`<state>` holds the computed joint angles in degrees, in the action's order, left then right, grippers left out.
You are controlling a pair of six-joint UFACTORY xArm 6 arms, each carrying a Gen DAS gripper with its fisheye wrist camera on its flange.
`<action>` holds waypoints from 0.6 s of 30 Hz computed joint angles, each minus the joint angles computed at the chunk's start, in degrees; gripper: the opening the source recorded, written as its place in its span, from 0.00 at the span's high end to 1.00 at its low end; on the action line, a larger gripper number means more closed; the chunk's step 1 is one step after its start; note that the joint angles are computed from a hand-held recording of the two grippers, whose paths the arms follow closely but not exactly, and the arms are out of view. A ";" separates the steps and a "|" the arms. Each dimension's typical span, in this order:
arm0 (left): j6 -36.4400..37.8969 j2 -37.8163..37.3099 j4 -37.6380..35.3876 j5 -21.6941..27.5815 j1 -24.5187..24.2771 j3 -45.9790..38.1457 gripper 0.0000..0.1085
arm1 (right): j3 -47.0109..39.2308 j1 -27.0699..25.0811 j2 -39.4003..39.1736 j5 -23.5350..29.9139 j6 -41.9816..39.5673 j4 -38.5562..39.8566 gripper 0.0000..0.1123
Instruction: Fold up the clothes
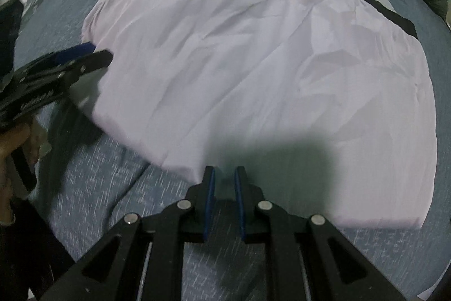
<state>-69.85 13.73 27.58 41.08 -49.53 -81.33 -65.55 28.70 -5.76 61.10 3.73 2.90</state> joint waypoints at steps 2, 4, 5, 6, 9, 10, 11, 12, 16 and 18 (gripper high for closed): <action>-0.35 -0.42 0.08 -0.37 0.03 0.49 0.40 | 0.49 -0.41 -0.73 -0.21 0.00 0.64 0.89; -1.04 -0.96 0.20 -1.18 0.20 1.14 0.40 | 1.15 -1.13 -1.51 -0.64 0.12 1.36 0.89; -1.41 -1.32 0.22 -1.54 0.28 1.53 0.40 | 1.53 -1.52 -1.85 -0.98 0.17 1.76 0.89; -1.84 -1.75 0.39 -1.72 0.32 1.93 0.40 | 1.92 -1.92 -2.18 -1.36 0.12 2.40 0.89; -3.81 -3.40 1.76 -1.51 0.25 3.17 0.40 | 2.75 -2.68 -2.66 -2.77 0.20 3.84 0.89; -4.63 -4.06 2.37 -1.29 0.20 3.64 0.40 | 2.90 -2.72 -2.63 -3.29 0.08 4.25 0.89; -5.56 -4.81 3.10 -0.93 0.12 4.16 0.40 | 3.06 -2.76 -2.60 -3.81 -0.04 4.68 0.89; -6.59 -5.72 3.90 -0.59 0.06 4.85 0.40 | 3.32 -2.61 -2.56 -4.39 -0.10 4.67 0.89; -10.63 -9.61 6.02 0.47 0.08 8.38 0.40 | 6.10 -1.79 -3.54 -6.13 0.15 4.90 0.89; -12.38 -11.55 6.15 0.56 0.37 10.51 0.40 | 6.49 -1.55 -3.31 -6.50 0.04 5.05 0.89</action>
